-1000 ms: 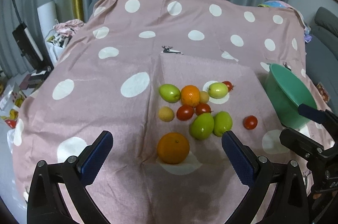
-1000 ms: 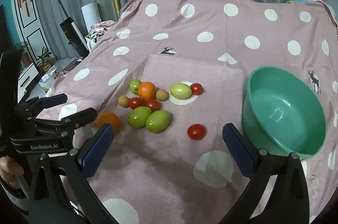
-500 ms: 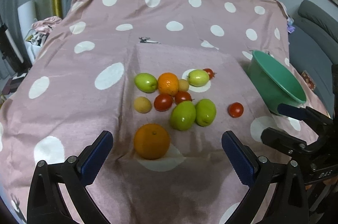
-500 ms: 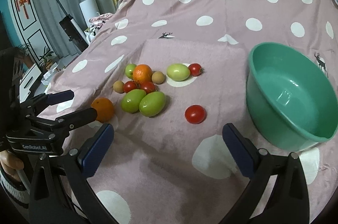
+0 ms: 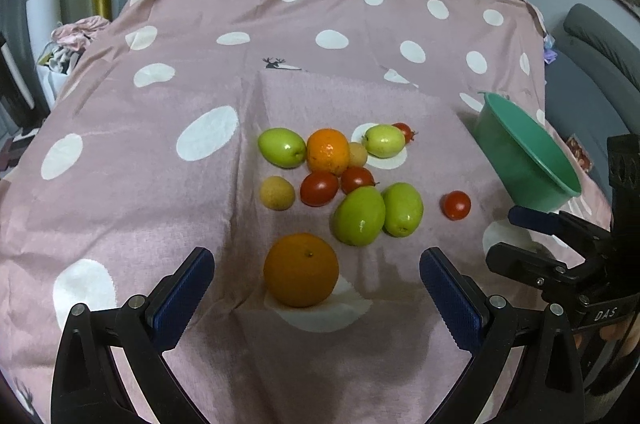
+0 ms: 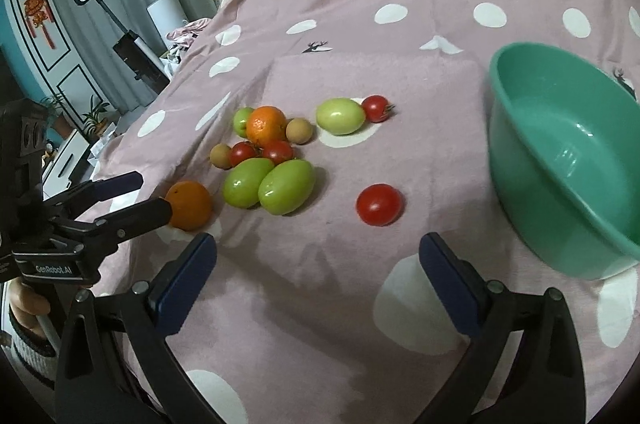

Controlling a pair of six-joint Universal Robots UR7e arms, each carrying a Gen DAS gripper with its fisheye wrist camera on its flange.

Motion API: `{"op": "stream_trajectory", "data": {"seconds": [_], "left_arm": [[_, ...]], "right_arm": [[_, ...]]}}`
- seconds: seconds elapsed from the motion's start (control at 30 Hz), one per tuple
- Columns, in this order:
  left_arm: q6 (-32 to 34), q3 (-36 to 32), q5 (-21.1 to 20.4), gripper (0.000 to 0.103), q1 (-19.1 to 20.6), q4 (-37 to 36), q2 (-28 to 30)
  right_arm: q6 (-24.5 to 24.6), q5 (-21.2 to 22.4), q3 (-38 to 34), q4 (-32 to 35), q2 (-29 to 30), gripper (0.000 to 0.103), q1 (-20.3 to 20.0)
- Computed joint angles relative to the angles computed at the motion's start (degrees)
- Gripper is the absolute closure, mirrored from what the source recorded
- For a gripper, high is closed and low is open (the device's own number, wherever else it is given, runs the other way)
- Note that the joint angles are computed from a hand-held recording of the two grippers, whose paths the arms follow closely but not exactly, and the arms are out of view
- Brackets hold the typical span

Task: Organize fruits
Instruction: 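Move both tools over the fruit cluster beside the green bowl, then grasp a large green jujube with the right gripper while the left gripper grasps another green jujube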

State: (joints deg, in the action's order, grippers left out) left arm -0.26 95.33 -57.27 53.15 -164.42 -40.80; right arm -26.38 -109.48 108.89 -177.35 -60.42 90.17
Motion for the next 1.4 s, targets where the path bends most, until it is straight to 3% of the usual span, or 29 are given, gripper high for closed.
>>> {"op": "stream_trajectory", "data": {"seconds": [0.27, 0.4, 0.5, 1.0, 1.13, 1.2, 1.4], "left_arm": [[2.2, -1.6, -1.4, 0.001, 0.4, 1.8, 0.5], [4.1, -3.9, -5.1, 0.001, 1.0, 3.6, 1.2], [3.6, -5.1, -4.6, 0.001, 1.0, 3.8, 2.0], [1.7, -8.0, -5.2, 0.003, 2.9, 5.8, 2.9], [1.5, -8.3, -5.7, 0.003, 3.2, 6.5, 3.0], [1.6, -8.6, -5.9, 0.003, 3.3, 7.0, 3.2], [2.1, -9.7, -5.3, 0.003, 3.0, 8.6, 4.1]], "right_arm": [[0.1, 2.6, -1.4, 2.4, 0.8, 0.008, -0.3], [-0.2, 4.7, -2.6, 5.0, 1.4, 0.02, -0.7], [-0.8, 3.8, -4.6, 7.3, 3.0, 0.03, -0.3], [2.5, 2.0, -12.3, 13.9, 8.1, 0.044, -0.2], [1.6, 1.8, -13.0, 13.6, 8.8, 0.05, -0.2], [0.8, 1.5, -13.3, 13.8, 9.0, 0.058, -0.3], [-1.2, 0.4, -12.0, 11.7, 8.2, 0.059, -0.4]]}}
